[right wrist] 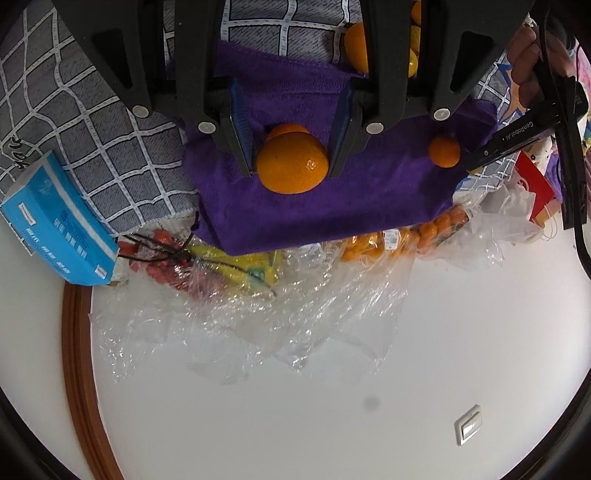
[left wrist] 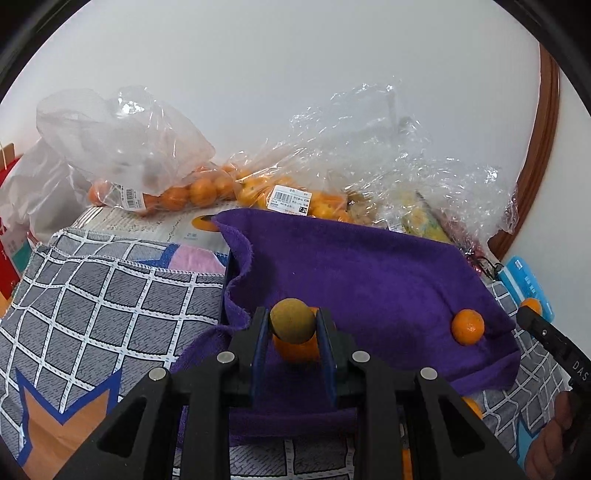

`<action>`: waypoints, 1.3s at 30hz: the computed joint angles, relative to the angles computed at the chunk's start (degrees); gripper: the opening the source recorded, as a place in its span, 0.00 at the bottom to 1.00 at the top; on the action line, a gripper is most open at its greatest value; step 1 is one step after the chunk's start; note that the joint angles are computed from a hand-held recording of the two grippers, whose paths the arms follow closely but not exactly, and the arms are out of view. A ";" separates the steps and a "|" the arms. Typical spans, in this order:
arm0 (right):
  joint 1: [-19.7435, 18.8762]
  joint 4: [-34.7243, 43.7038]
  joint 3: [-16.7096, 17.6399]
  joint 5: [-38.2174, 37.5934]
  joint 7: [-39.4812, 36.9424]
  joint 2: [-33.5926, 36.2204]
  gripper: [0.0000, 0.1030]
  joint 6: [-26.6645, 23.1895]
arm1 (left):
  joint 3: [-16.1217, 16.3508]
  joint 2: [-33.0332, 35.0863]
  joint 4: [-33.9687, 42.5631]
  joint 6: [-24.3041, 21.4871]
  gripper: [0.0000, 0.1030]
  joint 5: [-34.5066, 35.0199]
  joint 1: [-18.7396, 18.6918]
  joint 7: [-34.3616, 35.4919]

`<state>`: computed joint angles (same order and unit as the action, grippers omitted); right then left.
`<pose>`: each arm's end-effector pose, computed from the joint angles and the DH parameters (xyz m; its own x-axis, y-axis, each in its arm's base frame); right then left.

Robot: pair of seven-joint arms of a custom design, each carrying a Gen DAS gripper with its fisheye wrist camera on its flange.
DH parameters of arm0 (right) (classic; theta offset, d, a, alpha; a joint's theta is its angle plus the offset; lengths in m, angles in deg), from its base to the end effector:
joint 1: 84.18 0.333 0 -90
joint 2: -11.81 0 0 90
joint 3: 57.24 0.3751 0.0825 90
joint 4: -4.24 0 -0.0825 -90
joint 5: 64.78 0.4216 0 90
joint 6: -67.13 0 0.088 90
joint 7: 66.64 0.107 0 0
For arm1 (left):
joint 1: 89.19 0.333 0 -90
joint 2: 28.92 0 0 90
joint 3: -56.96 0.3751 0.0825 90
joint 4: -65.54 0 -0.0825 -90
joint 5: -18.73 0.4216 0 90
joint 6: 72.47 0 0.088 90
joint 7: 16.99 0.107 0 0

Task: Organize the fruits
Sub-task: 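Carry the yellow-green fruit with the left tool while the right tool carries the orange over the towel, then open the right tool to drop the orange while the left tool releases the yellow-green fruit onto the towel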

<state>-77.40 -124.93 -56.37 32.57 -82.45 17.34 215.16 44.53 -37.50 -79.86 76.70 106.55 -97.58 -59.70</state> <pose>0.5693 0.0584 0.3622 0.5868 -0.7728 -0.2417 -0.5703 -0.1825 -0.8009 0.4308 -0.1859 0.3636 0.5047 -0.8436 0.1834 -0.4726 -0.4478 -0.7590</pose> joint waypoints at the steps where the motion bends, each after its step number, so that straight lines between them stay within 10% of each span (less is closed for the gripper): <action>1: 0.06 0.00 0.04 -0.49 0.37 0.13 0.38 0.03 | -0.05 0.19 0.12 -0.15 0.24 -0.05 -0.04 0.27; 39: 1.91 0.29 1.58 -5.57 1.64 2.42 0.38 4.42 | 0.69 0.78 0.37 2.80 0.24 4.41 0.27 -3.17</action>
